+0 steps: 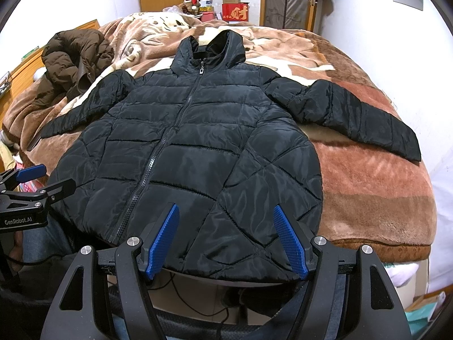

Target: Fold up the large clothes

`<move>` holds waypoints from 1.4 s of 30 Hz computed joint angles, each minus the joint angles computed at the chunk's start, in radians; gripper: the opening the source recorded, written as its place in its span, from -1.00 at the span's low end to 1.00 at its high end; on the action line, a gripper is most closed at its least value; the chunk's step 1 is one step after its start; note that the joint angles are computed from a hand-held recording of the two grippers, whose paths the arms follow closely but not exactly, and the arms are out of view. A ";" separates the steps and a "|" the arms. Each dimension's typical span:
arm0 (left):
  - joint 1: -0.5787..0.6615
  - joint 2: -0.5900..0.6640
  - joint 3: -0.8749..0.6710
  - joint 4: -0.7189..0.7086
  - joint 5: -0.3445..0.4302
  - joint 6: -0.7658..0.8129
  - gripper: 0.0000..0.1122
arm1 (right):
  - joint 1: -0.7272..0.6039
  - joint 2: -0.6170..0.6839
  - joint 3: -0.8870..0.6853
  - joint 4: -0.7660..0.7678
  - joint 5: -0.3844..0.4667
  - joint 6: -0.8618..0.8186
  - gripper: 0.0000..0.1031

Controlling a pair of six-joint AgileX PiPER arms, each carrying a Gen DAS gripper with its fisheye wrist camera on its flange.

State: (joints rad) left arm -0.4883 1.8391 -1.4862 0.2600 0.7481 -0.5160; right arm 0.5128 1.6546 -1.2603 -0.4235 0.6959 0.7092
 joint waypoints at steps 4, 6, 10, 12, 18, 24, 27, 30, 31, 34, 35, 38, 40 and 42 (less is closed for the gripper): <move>-0.001 0.000 0.000 0.000 0.000 -0.001 0.83 | 0.000 0.002 -0.005 0.001 0.003 -0.002 0.34; -0.002 0.000 0.002 0.002 -0.001 -0.002 0.83 | -0.001 0.002 -0.003 0.002 0.001 -0.003 0.34; -0.002 0.000 0.000 0.002 0.001 -0.001 0.83 | -0.001 0.006 -0.012 0.005 0.006 -0.007 0.34; 0.000 0.001 0.004 0.003 -0.004 -0.002 0.83 | -0.003 0.007 -0.013 0.009 0.005 -0.011 0.34; 0.009 0.014 0.001 -0.011 -0.009 0.016 0.83 | -0.003 0.016 -0.015 0.006 0.001 -0.009 0.34; 0.026 0.037 -0.035 -0.036 0.013 0.053 0.83 | -0.008 0.062 -0.050 0.029 -0.008 -0.032 0.34; 0.040 0.053 -0.052 -0.040 0.013 0.063 0.83 | -0.022 0.082 -0.078 0.056 -0.008 -0.076 0.35; 0.067 0.073 -0.070 -0.049 0.004 0.075 0.83 | -0.034 0.112 -0.119 0.087 -0.007 -0.125 0.36; 0.085 0.084 -0.081 -0.064 0.002 0.088 0.83 | -0.038 0.126 -0.138 0.097 -0.004 -0.142 0.38; 0.146 0.120 -0.122 -0.131 -0.004 0.138 0.83 | -0.055 0.188 -0.226 0.157 0.011 -0.225 0.42; 0.161 0.136 -0.142 -0.141 -0.001 0.144 0.83 | -0.060 0.210 -0.260 0.173 0.020 -0.252 0.42; 0.224 0.186 -0.208 -0.173 0.001 0.173 0.83 | -0.068 0.287 -0.370 0.196 0.048 -0.305 0.42; 0.260 0.222 -0.255 -0.155 0.001 0.159 0.83 | -0.078 0.348 -0.463 0.227 0.075 -0.348 0.42; 0.300 0.260 -0.304 -0.156 0.004 0.149 0.83 | -0.087 0.418 -0.571 0.246 0.111 -0.388 0.42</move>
State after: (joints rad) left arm -0.1884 2.0990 -1.7905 0.1037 0.7523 -0.3668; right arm 0.4256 2.0725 -1.8312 -0.1778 0.8066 0.3213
